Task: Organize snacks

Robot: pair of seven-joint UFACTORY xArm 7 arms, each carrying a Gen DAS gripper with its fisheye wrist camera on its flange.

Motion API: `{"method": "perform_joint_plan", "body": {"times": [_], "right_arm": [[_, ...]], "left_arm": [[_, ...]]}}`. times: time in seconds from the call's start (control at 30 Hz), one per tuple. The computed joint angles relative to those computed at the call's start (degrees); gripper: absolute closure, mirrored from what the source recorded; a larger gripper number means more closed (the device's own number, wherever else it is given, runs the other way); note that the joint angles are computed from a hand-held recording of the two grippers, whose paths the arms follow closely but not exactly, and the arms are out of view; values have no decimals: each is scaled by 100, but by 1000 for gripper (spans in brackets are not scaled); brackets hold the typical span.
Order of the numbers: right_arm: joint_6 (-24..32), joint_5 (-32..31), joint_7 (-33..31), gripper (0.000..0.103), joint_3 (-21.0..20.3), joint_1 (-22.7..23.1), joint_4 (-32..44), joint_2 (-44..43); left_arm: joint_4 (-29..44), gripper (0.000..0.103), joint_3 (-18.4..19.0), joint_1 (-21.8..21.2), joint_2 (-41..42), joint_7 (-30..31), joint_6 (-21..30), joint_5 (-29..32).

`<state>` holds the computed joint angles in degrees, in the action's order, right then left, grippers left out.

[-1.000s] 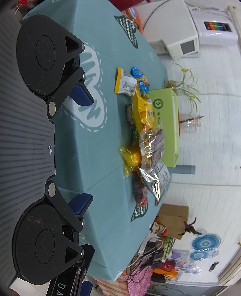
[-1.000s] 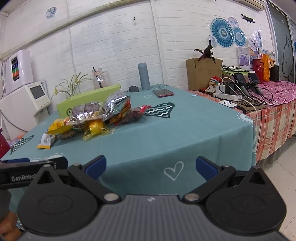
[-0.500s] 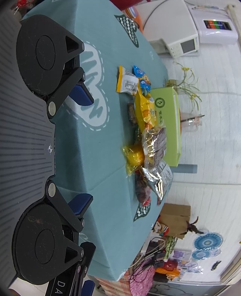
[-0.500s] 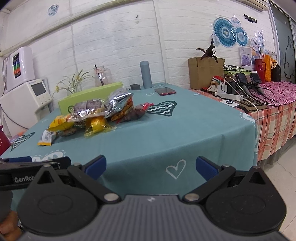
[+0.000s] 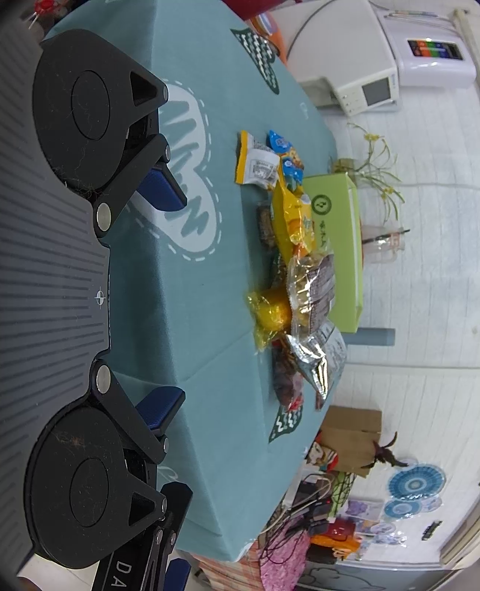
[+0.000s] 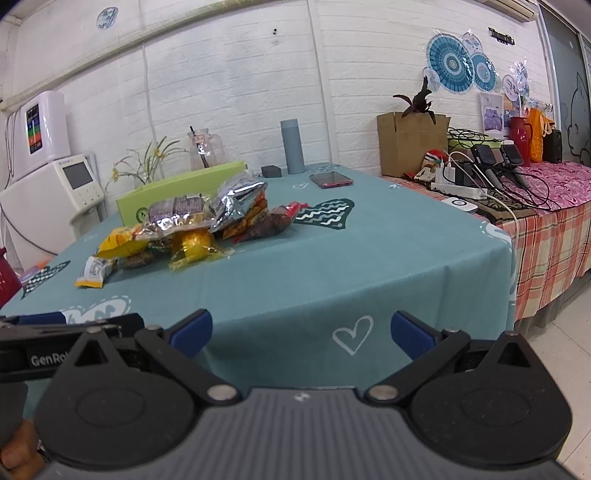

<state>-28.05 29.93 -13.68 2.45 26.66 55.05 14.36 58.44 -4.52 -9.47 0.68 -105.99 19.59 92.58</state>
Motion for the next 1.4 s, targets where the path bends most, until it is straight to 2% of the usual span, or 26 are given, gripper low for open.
{"method": "perform_joint_plan", "body": {"times": [0.7, 1.0, 1.07, 1.13, 1.23, 1.27, 1.4], "right_arm": [[161, -15, -88, 0, -50, 53, 29, 21], [157, -65, -86, 0, -66, 40, 14, 16], [45, -304, 124, 0, 33, -121, -36, 12], [-102, -983, 667, 0, 270, -512, -65, 87], [84, -1883, 1251, 0, 468, -916, 514, 516], [192, -2118, 1266, 0, 454, -943, 839, 726], [1168, -1736, 655, 0, -602, 43, 2693, 1802]], "left_arm": [[-10, 13, 7, 8, -4, -41, 73, -41], [88, 13, 60, 63, 74, 110, -130, -163], [180, 13, 120, 124, 119, 106, -218, -277], [324, 13, 199, 211, 235, 113, -332, -471], [605, 13, 331, 337, 527, 565, -549, -1120], [680, 13, 372, 354, 612, 775, -591, -1382], [865, 13, 581, 345, 827, 1449, -611, -2144]]}}
